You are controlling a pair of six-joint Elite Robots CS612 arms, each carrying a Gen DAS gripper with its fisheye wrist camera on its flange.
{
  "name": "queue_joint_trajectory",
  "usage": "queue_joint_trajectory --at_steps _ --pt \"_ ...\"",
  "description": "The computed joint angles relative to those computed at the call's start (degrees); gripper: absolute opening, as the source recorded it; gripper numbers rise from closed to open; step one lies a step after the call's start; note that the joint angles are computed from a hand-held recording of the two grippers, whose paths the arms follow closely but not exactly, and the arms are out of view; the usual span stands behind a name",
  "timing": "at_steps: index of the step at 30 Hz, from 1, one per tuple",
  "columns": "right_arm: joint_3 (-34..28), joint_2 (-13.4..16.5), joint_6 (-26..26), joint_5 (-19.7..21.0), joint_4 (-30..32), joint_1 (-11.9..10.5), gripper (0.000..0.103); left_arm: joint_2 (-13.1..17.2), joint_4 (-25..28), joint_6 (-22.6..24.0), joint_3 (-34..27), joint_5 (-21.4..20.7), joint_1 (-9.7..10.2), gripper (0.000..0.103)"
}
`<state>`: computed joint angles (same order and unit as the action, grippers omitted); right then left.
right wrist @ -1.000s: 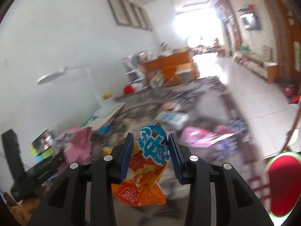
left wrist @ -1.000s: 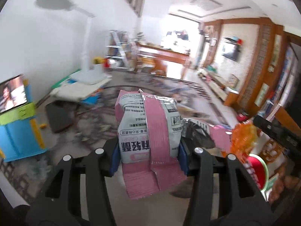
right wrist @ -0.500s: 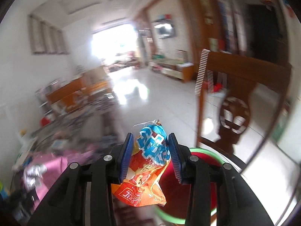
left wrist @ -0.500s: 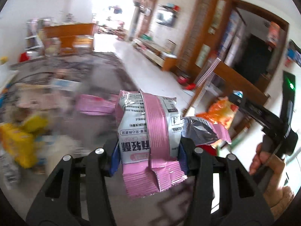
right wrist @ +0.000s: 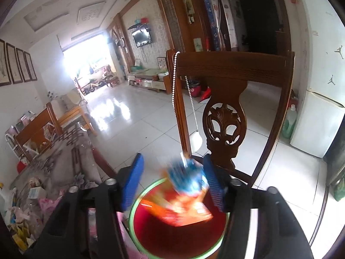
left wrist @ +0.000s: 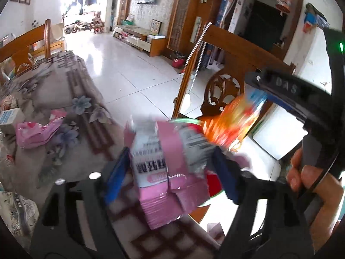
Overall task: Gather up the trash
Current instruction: 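Open the left gripper over the red bucket while the right gripper opens to drop the snack bag, then move both grippers back over the cluttered table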
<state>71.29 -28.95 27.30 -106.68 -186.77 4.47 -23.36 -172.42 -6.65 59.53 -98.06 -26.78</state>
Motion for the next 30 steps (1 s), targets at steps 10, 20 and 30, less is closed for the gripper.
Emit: queue_joint_trajectory --at_steps 10,20,30 --pt "-1.57 0.61 -2.59 1.21 1.17 0.55 0.067 -1.01 -0.58 -3.46 2.44 -0.94 0.80 0.078" --pt "-4.75 1.70 -8.18 6.41 3.38 2.09 0.073 -5.73 -7.44 -10.94 11.93 4.69 3.26 0.078" --pt "-8.98 3.15 -13.69 19.04 10.16 3.92 0.080 -11.51 -10.88 -17.64 23.41 19.38 7.55 0.079"
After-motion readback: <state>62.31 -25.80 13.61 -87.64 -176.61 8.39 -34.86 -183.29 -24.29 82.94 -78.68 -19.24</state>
